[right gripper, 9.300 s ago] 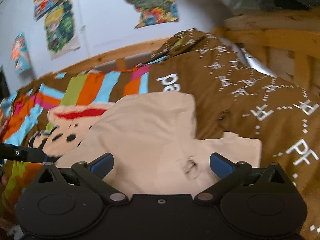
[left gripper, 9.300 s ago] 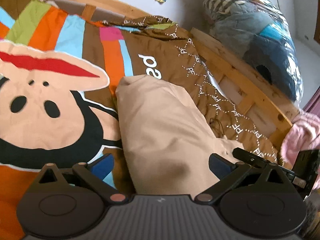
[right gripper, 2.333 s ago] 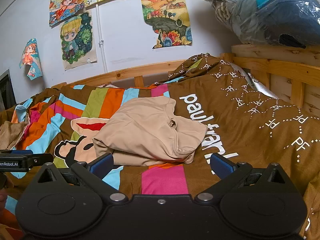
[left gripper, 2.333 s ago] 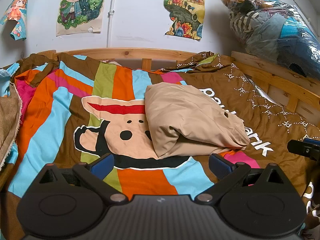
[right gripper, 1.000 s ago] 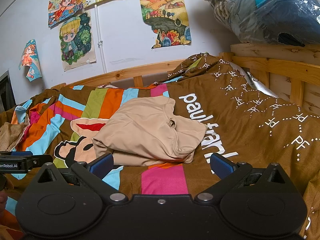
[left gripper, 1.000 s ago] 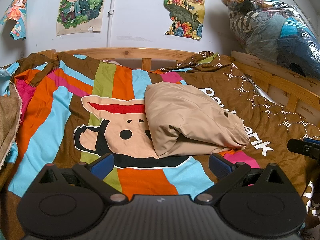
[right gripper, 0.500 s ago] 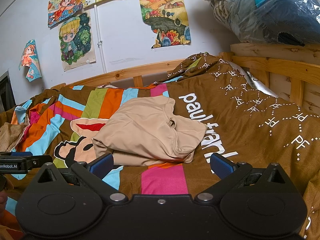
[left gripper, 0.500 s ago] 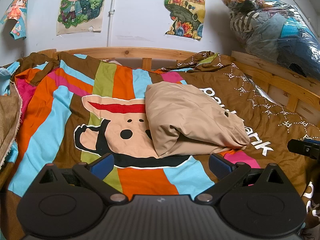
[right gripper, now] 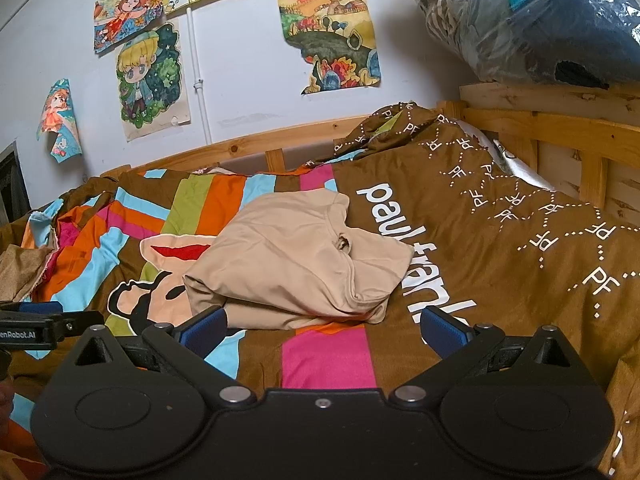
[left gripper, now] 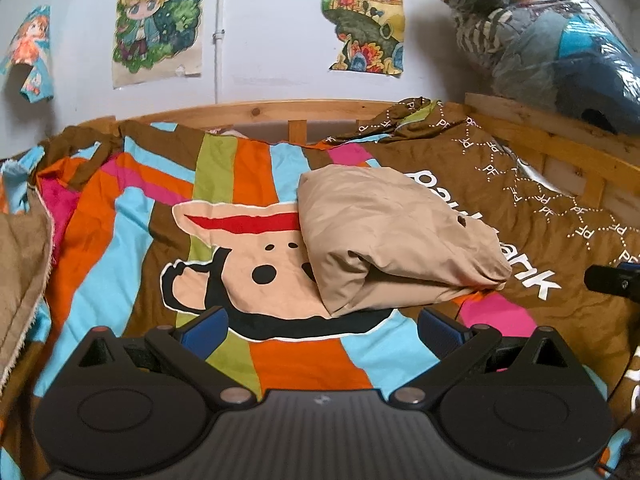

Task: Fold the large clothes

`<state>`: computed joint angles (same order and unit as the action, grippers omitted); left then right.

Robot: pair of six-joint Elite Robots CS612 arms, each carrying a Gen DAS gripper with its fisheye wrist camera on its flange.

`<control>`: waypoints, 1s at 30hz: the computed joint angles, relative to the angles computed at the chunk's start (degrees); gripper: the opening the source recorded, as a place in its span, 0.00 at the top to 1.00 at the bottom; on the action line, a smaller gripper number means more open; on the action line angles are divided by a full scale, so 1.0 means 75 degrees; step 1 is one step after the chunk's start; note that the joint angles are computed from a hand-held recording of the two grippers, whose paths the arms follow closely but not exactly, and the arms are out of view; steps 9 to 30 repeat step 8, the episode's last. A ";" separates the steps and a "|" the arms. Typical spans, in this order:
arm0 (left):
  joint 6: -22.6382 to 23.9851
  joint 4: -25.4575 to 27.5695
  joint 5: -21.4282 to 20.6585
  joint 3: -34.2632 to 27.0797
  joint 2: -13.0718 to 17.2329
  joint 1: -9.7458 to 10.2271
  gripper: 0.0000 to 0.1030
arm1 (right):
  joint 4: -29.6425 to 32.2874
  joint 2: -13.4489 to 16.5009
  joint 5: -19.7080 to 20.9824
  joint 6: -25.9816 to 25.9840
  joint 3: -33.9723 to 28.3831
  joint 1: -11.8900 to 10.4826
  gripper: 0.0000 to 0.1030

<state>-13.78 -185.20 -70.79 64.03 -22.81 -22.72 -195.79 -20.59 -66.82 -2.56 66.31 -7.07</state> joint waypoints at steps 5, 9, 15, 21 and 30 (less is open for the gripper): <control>-0.0026 0.0080 0.0012 -0.0022 0.0003 0.0010 0.01 | 0.0024 0.0003 -0.0011 0.0027 0.0020 0.0001 0.01; -0.0061 0.0112 0.0021 -0.0017 0.0002 0.0024 0.01 | 0.0042 0.0010 -0.0048 0.0044 0.0016 0.0025 0.01; -0.0061 0.0112 0.0021 -0.0017 0.0002 0.0024 0.01 | 0.0042 0.0010 -0.0048 0.0044 0.0016 0.0025 0.01; -0.0061 0.0112 0.0021 -0.0017 0.0002 0.0024 0.01 | 0.0042 0.0010 -0.0048 0.0044 0.0016 0.0025 0.01; -0.0061 0.0112 0.0021 -0.0017 0.0002 0.0024 0.01 | 0.0042 0.0010 -0.0048 0.0044 0.0016 0.0025 0.01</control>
